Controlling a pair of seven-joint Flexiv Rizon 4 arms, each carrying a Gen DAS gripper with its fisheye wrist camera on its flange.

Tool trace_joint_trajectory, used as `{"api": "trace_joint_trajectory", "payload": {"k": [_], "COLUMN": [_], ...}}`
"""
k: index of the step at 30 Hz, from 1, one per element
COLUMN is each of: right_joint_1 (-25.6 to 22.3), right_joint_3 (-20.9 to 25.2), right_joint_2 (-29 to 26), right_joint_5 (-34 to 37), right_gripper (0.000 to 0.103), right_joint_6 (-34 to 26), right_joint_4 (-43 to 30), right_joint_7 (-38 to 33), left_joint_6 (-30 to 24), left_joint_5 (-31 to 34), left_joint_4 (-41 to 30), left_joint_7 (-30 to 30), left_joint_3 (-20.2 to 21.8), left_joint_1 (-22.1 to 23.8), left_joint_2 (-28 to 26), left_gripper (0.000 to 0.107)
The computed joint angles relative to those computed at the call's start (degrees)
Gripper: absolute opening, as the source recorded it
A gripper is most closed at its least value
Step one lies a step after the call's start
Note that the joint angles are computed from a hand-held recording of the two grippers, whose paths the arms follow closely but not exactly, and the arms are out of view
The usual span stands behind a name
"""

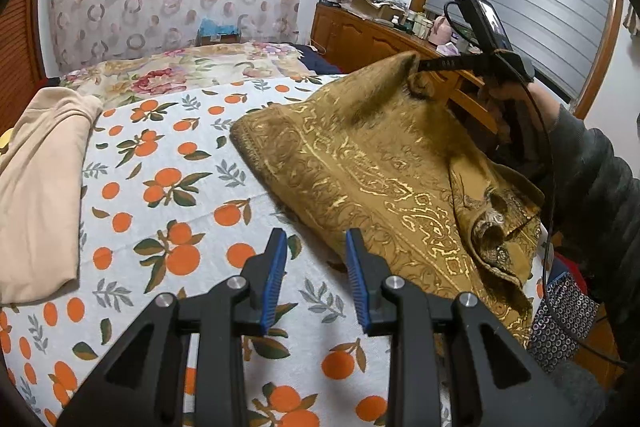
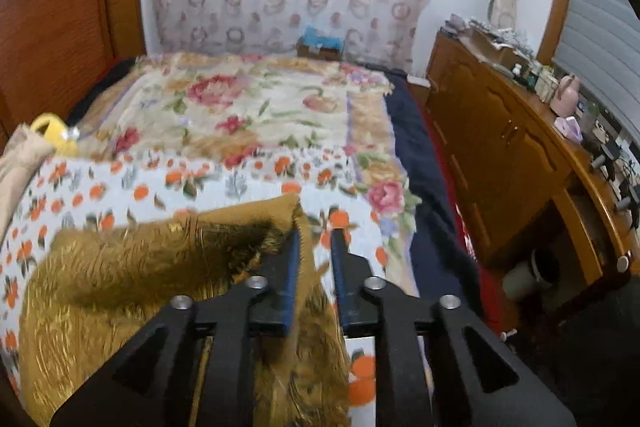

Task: Fold small clothes
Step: 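Fold the held shirt edge over the shirt with the right tool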

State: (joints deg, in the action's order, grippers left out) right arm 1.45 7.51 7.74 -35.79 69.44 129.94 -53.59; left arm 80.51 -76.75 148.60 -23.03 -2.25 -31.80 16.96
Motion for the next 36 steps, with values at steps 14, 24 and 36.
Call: {"api": "trace_joint_trajectory", "payload": {"k": [14, 24, 36], "right_joint_1": [13.2, 18.0, 14.4], "right_joint_3": [5.6, 8.1, 5.6], "right_joint_2": [30.6, 29.7, 49.7], "right_joint_5": [29.6, 33.0, 32.4], "right_gripper": [0.045, 0.018, 0.001], "right_joint_6": [-6.0, -4.8, -15.1], "right_joint_4": [18.9, 21.9, 22.5], "right_joint_7": [-13.6, -9.7, -15.4], "left_joint_6": [0.2, 0.7, 0.6], "left_joint_5": [-3.1, -3.6, -5.3], "left_joint_4": [-1.3, -1.0, -0.9], "left_joint_7": [2.0, 2.4, 3.4], "left_joint_3": [-2.4, -2.7, -3.1], "left_joint_1": [-1.7, -2.5, -3.0], "left_joint_2": [-2.7, -2.0, -0.8], "left_gripper": [0.028, 0.028, 0.028]}}
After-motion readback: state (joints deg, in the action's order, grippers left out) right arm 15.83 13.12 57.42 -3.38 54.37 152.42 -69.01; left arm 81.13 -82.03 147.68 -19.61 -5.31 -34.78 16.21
